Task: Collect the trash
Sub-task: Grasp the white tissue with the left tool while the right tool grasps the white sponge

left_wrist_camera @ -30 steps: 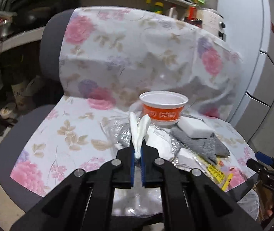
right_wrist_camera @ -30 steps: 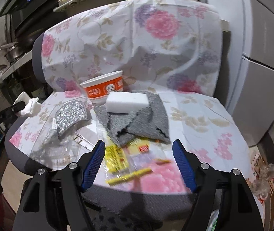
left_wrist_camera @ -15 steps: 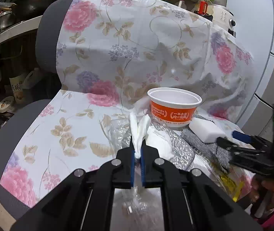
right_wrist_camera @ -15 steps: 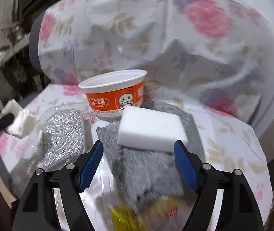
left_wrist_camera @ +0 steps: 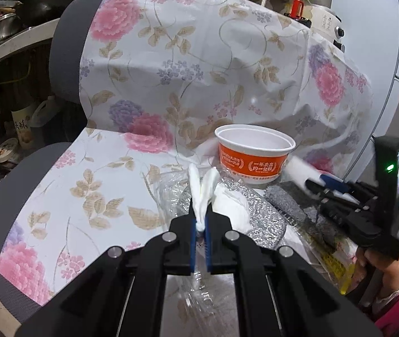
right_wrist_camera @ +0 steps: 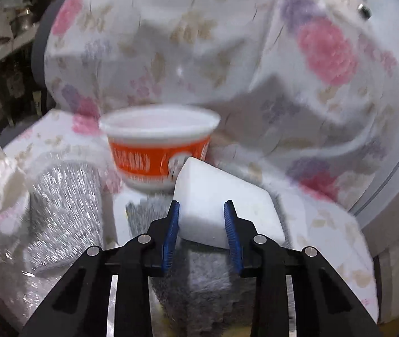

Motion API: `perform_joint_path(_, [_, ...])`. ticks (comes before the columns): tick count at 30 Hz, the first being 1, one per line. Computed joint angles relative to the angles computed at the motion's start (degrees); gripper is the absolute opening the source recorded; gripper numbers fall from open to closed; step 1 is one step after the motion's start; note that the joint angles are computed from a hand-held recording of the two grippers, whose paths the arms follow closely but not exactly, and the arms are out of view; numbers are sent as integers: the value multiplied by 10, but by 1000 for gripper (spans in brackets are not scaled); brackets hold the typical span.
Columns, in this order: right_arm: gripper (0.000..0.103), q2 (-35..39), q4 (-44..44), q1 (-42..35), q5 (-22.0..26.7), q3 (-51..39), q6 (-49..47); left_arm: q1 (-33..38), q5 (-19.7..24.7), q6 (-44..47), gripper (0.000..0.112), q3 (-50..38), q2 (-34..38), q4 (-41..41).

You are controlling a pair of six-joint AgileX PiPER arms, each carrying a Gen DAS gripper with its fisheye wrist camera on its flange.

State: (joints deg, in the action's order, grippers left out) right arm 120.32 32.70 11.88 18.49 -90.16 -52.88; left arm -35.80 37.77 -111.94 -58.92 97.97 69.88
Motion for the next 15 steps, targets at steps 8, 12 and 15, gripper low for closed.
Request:
perform_joint_path(8, [33,-119,215,-56,54,73,-209,-69,56,21,2,-18,-31,-12])
perform_joint_path(12, [33,-176,266,-92,89,131,-259,-103,69,34,2,-42,-19,-19])
perform_joint_path(15, [33,-208,292,-123,112,174,-284,-127,71,43,2,-65,-1,-26])
